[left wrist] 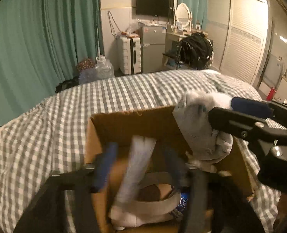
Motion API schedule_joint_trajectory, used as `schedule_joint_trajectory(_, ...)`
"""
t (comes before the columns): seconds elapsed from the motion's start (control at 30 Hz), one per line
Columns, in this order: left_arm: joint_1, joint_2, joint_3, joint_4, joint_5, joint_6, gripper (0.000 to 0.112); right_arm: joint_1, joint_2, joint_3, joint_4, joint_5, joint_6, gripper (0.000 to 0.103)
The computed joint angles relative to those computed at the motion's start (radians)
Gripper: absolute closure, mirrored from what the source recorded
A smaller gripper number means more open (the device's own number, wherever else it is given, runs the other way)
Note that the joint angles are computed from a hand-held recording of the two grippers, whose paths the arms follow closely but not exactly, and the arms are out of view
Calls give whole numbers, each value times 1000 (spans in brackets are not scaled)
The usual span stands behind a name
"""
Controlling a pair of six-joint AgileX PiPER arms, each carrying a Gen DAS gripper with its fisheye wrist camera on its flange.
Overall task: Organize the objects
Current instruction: 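Carry the toothpaste tube and glove over the box while both tools release them inside, then withdraw both open tools back to the remaining items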
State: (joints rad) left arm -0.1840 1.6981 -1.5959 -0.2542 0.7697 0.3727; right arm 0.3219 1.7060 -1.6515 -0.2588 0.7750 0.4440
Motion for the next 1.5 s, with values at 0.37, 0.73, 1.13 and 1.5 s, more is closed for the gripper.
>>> schedule_joint_trajectory(0.37, 43, -237, 85, 84, 24, -60, 27, 100, -217, 31, -175, 111, 175, 28)
schedule_joint_trajectory(0.73, 128, -464, 271, 59, 7, -20, 19, 375, -408, 225, -412, 283, 421, 26)
schedule_joint_trajectory(1.13, 102, -502, 561, 115, -120, -80, 19, 401, -351, 473, -396, 168, 580, 26)
schedule_joint_trajectory(1.5, -16, -390, 737, 266, -258, -192, 19, 306, -279, 601, -264, 56, 534, 26)
